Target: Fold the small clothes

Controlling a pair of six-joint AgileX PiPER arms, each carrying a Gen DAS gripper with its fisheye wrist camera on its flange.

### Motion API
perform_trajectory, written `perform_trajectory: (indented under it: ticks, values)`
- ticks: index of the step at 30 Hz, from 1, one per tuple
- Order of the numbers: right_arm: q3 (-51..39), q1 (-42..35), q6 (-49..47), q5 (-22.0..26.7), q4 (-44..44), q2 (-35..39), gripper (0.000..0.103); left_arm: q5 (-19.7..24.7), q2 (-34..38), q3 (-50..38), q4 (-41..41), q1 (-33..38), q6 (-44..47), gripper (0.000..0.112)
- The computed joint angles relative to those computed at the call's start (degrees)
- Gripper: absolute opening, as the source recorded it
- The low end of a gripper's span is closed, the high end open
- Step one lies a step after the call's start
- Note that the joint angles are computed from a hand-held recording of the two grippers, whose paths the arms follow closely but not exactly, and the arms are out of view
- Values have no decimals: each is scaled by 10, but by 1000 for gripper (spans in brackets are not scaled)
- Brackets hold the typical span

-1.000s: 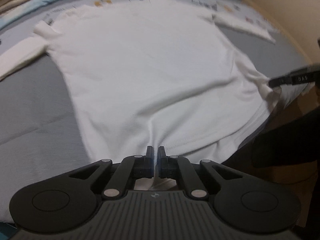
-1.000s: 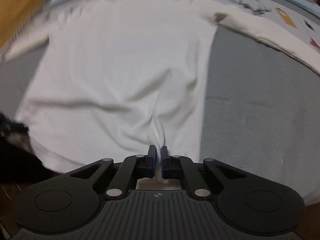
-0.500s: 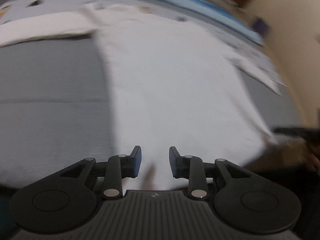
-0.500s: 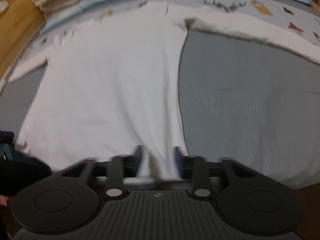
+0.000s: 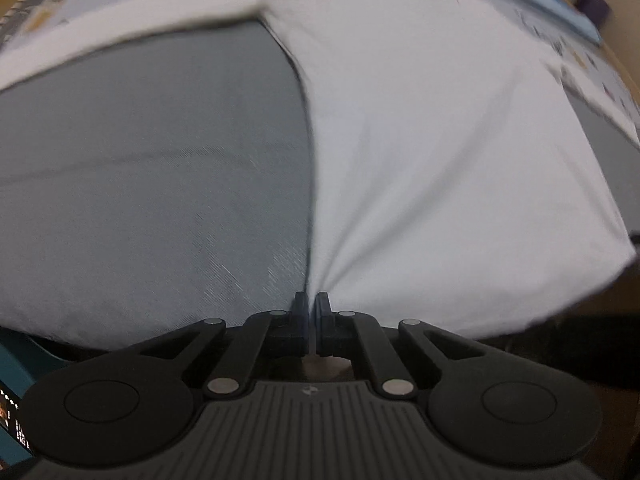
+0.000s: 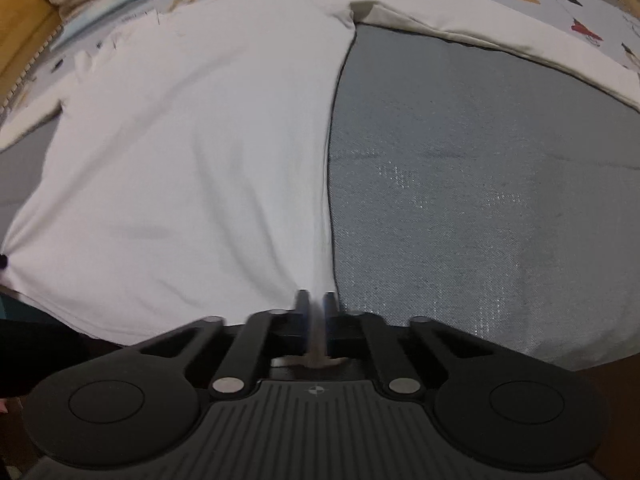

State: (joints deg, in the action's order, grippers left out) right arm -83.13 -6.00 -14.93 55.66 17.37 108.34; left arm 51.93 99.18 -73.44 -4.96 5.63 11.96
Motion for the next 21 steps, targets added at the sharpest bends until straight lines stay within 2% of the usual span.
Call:
perform_trajectory:
  ticks: [3,4,5,7,9,12,13,15,16,17,18,21]
  values:
    - [0,3,26,5,-33,2,0,-17,-19,8,-15,1,19,4]
    - [-2,1,26,5,-33,3,0,-14,-19,0,-38,7,29,11]
    - [0,0,27,2,-31,0,0,-11,-18,-6,-53,10,32,23]
    - [9,-6,13,-6,-10,-10,0,-8,-18,-4,-40,5,17,30]
    - [18,-9,-2,-12,14,-16,1,-4,-20,8,-16,-3,-1,30]
    - [15,4,-7,-11,3,-8,16,-3,-7,2,-11,2,-7,30]
    - [10,10,-5,-11,-9,-1,16,-3,-10,6,-11,4,-9,30]
    - [8,21,-5,-11,-22,4,16,-4,-5,5,-16,11,-4,29]
    - [6,23,-7,-10,-25,6,13,-2,-6,5,-19,11,-1,20]
    - [7,25,-7,-9,-26,6,8,-2,-1,1,-24,11,6,5]
    - [2,23,-9,-4,-23,9,0,-4,-10,7,-30,10,16,4]
    - [21,6,-14,-31,-2,-18,0,-39,-26,17,-75,16,55,4]
